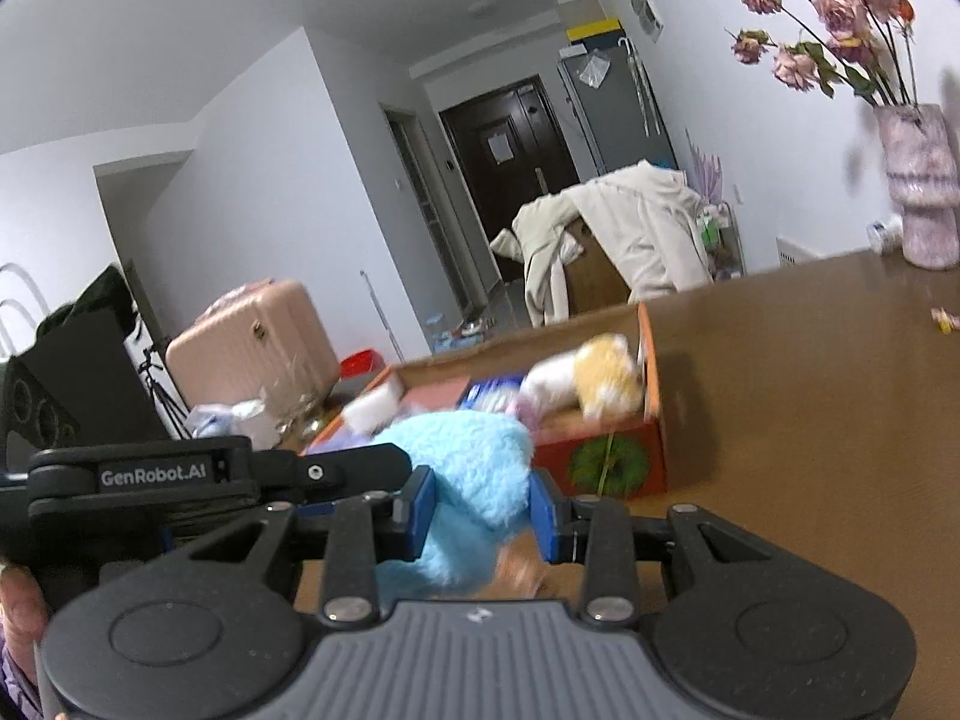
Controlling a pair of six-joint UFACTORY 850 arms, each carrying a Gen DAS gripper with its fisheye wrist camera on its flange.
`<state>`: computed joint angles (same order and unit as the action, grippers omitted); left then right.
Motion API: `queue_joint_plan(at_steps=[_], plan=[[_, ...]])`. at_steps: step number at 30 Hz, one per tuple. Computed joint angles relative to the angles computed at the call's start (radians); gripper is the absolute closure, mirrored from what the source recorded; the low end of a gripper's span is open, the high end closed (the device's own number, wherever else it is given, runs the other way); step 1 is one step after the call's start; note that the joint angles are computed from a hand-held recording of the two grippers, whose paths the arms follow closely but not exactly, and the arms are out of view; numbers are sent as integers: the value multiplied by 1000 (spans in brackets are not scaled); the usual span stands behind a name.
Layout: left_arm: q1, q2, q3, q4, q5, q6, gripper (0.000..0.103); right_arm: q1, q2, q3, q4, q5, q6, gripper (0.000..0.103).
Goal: Organize soft objects
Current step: 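Carry the blue fluffy ball into the box and open both tools, then grasp the clear snack packet with the right tool while the left tool grasps the white wedge sponge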
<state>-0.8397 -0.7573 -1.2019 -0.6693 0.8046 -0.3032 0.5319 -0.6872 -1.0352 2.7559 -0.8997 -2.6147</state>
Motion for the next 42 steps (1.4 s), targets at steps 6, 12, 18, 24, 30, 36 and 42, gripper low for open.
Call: queue_joint_plan(at_steps=[6, 12, 18, 24, 30, 36, 42], plan=[[123, -96, -198, 75, -166, -22, 69, -33, -136, -303, -118, 225, 130, 70], [202, -205, -381, 1, -350, 88, 69, -22, -309, -623, -278, 491, 275, 73], [219, -253, -435, -98, -440, 260, 70, 23, -359, -706, -79, 643, -21, 80], [182, -150, -292, -179, -305, 415, 64, 7, -300, -607, -50, 542, -56, 80], [105, -14, -105, -326, -121, 577, 59, 2, -175, -401, 7, 384, -127, 74], [-8, 55, 14, -508, 57, 664, 51, 19, -51, -173, 58, 222, -217, 65], [-130, 87, 97, -617, 157, 607, 47, 52, 40, 33, 130, 107, -296, 58]])
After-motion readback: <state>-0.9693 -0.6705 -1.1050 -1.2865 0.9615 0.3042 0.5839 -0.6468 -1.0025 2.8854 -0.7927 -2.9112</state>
